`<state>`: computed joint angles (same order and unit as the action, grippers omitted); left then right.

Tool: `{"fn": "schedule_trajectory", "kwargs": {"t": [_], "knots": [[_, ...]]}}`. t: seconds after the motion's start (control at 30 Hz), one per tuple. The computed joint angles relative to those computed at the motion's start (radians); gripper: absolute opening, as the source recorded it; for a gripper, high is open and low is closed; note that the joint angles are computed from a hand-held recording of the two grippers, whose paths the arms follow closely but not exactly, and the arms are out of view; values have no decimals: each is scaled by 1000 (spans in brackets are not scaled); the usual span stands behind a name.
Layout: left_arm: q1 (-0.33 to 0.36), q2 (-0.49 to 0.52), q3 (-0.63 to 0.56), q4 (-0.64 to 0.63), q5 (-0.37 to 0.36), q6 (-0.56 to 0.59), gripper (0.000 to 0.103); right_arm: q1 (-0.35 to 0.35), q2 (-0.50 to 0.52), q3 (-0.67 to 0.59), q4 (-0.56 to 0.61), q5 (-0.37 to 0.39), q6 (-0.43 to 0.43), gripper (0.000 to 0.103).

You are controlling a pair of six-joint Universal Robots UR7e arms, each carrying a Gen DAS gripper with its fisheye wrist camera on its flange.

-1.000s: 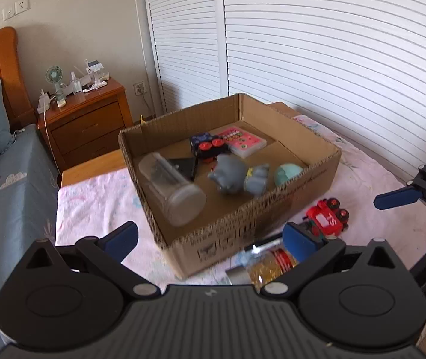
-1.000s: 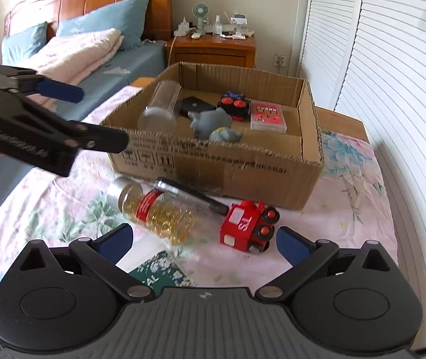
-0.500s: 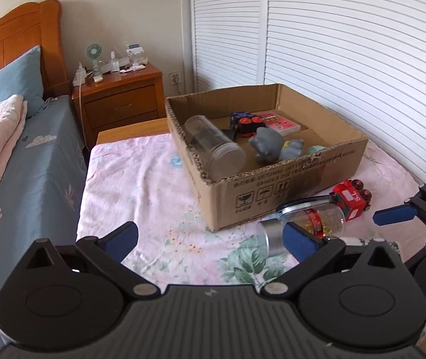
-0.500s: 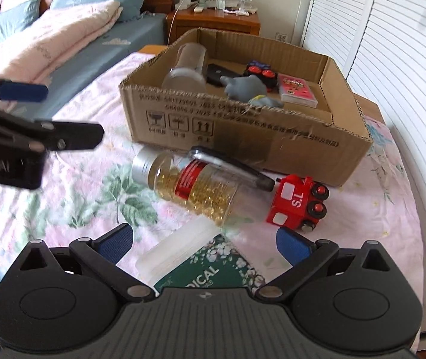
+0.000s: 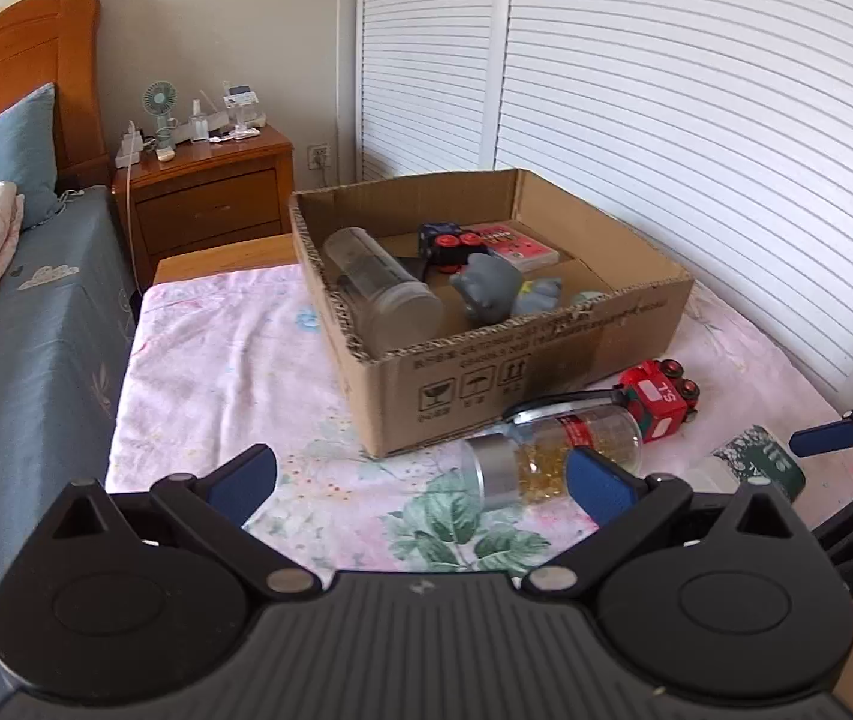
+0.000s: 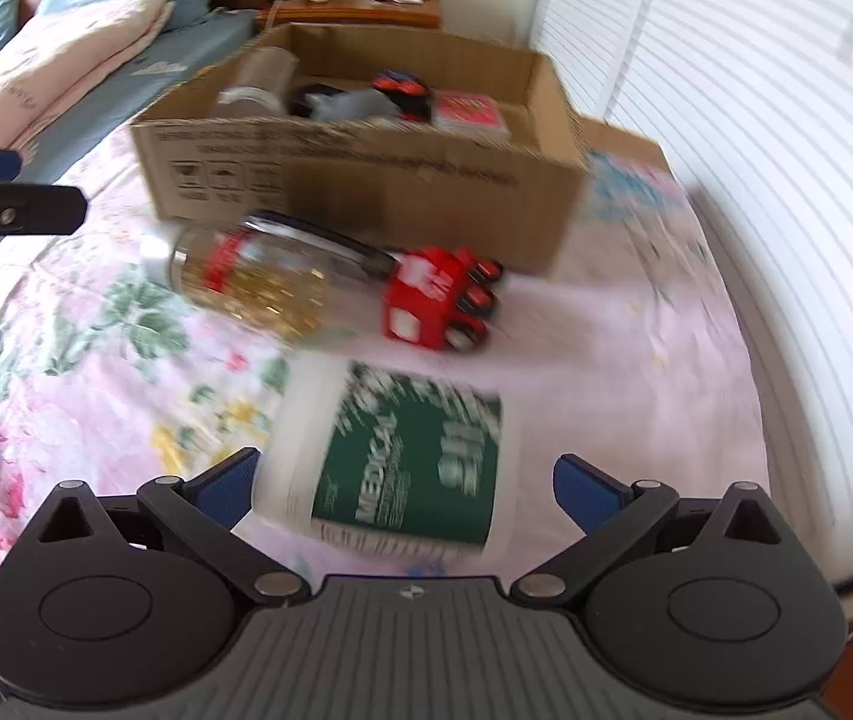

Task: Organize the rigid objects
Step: 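Move the right tool to the white MEDICAL tub while the left tool approaches the capsule jar, then grasp the MEDICAL tub with the right tool while the left tool grasps the capsule jar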

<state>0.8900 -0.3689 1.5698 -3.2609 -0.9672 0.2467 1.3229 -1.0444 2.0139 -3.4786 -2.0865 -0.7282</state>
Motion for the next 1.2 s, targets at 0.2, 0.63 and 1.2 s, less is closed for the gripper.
{"fn": "schedule_trajectory", "kwargs": {"t": [0.2,0.63,1.2], "knots": [[-15,24,-23,54,-9,5,102,-57,-29,23,61,57,28,103],[-32,131,-164,154,-15,-19,102,-106,-34,71,-42,191,-92,103],[-14,185,-230,202,57,-58,102,-116,-39,79,-46,219,-113,103]]}}
